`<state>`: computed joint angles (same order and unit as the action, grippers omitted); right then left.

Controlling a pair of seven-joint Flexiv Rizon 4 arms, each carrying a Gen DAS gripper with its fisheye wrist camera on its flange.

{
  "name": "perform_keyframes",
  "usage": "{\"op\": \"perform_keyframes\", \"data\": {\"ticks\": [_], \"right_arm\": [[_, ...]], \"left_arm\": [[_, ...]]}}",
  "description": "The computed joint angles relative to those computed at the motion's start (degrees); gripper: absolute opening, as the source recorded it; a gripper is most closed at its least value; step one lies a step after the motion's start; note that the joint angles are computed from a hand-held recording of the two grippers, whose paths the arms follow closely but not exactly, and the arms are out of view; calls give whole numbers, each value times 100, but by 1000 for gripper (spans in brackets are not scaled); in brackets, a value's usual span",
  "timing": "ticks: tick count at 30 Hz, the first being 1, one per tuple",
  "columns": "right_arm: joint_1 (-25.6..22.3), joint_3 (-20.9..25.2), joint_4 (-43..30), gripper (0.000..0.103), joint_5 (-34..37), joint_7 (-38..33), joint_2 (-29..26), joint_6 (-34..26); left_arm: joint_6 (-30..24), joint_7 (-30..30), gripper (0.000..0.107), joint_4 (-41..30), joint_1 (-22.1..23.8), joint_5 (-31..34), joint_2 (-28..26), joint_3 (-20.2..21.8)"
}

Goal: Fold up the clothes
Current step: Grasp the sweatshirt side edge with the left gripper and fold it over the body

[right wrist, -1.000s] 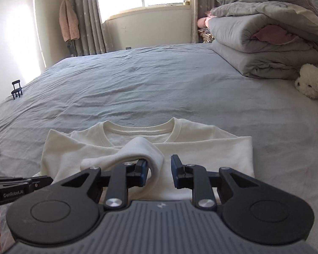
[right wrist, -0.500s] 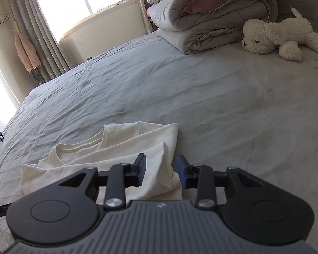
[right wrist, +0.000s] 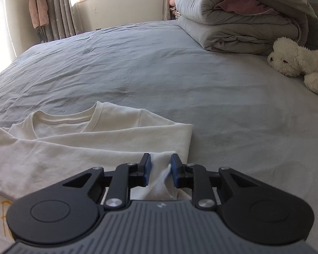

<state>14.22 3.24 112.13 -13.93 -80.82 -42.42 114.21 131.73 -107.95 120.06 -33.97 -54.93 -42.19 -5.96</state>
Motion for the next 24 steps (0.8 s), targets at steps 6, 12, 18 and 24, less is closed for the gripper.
{"op": "perform_keyframes", "data": {"ticks": [6, 12, 18, 24], "right_arm": [[162, -170, 149, 2, 467, -137, 63, 888], [533, -492, -80, 2, 1107, -345, -66, 1250], [577, -587, -241, 2, 1082, -370, -268, 812], [399, -401, -232, 2, 1016, -357, -363, 1113]], "left_arm": [[561, -1486, 6, 337, 630, 1207, -68, -251], [817, -1827, 21, 389, 531, 1292, -113, -107], [486, -1632, 40, 199, 655, 1700, -137, -125], [313, 89, 9, -402, -484, 63, -383, 471]]}}
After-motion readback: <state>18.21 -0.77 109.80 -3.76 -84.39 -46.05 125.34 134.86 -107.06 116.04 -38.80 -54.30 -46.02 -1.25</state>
